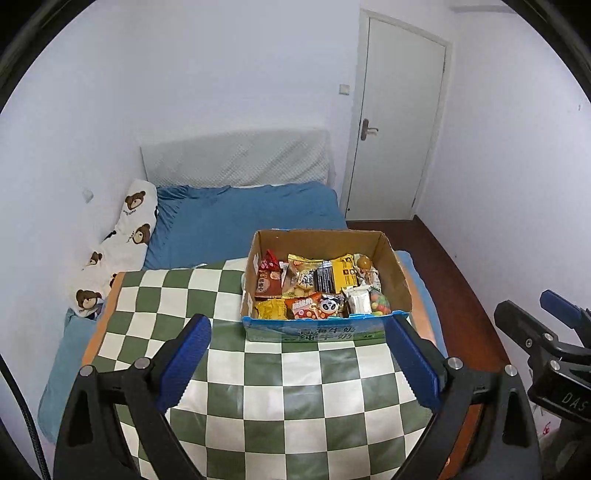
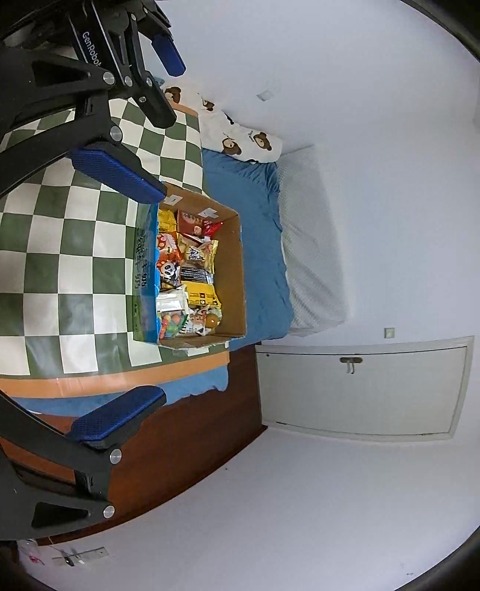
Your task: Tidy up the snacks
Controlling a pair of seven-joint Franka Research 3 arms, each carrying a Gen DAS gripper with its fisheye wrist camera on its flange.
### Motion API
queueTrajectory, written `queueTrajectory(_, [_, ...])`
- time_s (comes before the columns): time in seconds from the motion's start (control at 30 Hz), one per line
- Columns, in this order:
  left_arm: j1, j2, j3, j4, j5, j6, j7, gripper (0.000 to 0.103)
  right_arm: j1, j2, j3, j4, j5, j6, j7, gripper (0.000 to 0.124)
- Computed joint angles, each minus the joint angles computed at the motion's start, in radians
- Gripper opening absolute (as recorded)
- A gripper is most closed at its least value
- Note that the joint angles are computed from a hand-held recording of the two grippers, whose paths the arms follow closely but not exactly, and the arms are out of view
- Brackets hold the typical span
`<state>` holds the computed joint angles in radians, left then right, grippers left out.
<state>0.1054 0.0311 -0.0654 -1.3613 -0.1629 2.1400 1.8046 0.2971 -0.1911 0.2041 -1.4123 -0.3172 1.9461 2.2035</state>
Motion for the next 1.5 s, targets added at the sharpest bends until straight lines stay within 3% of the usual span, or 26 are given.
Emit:
queueTrajectory(0.27, [-0.003,-0.009,0.0,-0.018,0.011,0.007,-0.009,0.097,0.0,-0.009,0.007,0.001,-0.008,-0.006,0.006,0.101])
queueTrajectory(0.4, [-0.006,0.009,-0.003,-0.012,0.019,0.018,-0.019,0.103,-0.002,-0.001,0.006,0.004,-0.01,-0.008,0.006,0.103])
queueTrajectory(0.73, [-0.017,0.133,-0.023,0.091,0.125,0.024,-0.091,0.103,0.0,0.075,-0.026,0.019,-0.048,0.012,0.018,0.103])
queueTrajectory(1.5, [-0.064,0.57,-0.053,0.644,0.245,-0.303,-0.129,0.103,0.06,0.338,-0.155,0.196,-0.011,-0.061,-0.039,0.103])
